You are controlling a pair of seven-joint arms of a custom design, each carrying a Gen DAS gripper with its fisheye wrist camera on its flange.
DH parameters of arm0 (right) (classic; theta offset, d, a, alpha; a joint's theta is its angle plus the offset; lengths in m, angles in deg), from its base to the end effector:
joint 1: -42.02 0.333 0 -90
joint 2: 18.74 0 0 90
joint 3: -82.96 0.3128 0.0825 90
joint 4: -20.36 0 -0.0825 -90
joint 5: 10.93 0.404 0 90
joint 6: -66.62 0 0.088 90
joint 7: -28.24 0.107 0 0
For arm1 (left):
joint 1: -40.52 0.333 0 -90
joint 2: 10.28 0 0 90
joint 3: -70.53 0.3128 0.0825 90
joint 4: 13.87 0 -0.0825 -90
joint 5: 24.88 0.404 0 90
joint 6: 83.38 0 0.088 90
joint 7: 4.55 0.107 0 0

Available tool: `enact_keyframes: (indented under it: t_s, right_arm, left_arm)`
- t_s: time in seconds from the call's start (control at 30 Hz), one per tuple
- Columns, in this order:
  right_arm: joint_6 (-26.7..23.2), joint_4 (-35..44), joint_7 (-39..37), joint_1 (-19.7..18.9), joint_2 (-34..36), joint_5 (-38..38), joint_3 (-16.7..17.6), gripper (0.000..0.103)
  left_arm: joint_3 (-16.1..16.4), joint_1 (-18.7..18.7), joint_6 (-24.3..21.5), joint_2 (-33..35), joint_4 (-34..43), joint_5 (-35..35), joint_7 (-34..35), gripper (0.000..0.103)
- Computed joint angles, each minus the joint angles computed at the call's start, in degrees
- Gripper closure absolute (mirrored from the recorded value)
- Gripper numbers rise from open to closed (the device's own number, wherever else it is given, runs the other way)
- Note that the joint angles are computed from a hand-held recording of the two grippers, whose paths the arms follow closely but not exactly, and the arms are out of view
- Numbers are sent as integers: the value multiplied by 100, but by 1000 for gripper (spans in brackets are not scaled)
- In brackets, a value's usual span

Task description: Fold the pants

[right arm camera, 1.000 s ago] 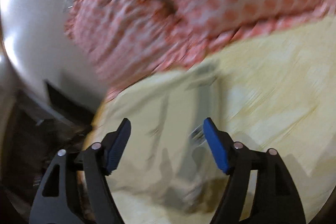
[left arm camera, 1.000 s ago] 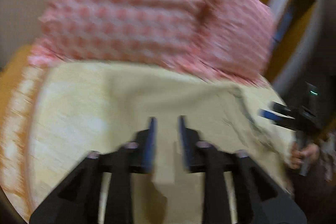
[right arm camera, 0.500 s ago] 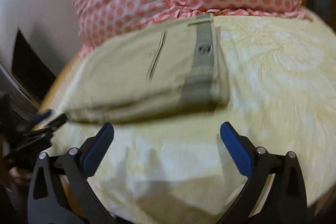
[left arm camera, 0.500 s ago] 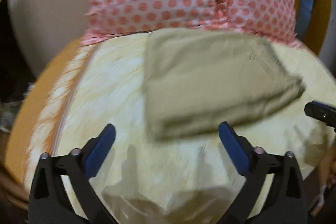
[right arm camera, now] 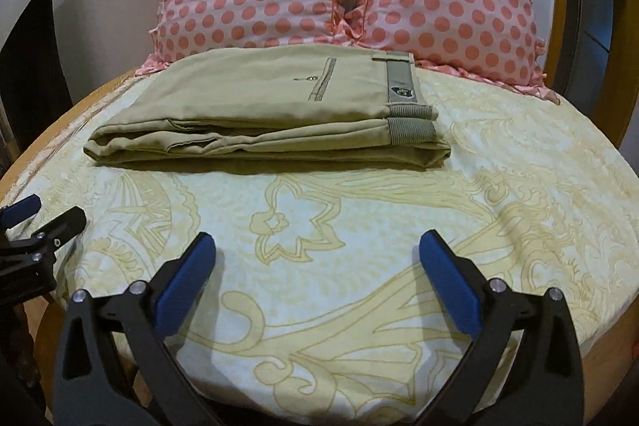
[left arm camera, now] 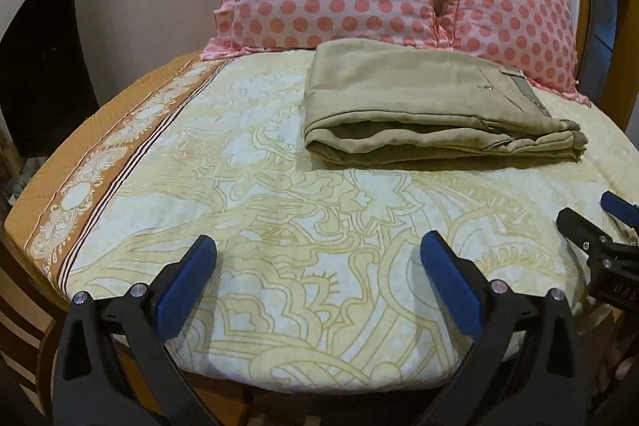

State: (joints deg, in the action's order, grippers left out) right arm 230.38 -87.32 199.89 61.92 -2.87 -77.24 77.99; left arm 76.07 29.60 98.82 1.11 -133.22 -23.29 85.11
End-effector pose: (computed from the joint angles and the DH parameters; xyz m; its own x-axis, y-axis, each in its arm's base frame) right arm 0.6288 0.2234 0.4041 -0.1129 -0.9931 -0.0327 -0.6108 0.0953 -0.7861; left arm 0.6377 -0.0656 0.4248 -0.1099 -0.9933 -0.0355 -0.6158 0.0961 -0.7820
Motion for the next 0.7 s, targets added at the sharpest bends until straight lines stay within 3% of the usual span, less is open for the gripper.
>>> enact_keyframes:
  t_s: [0.17,0.7]
  right_arm:
    - [-41,-24,415,66,-25,-393,-48,2]
    - [-100,-25,561,-9,-36,-533,47,2]
  left_arm:
    - [68,-80,40,37,28,-2,-8,1]
    - [182,-185,27,36,26,109,-148,1]
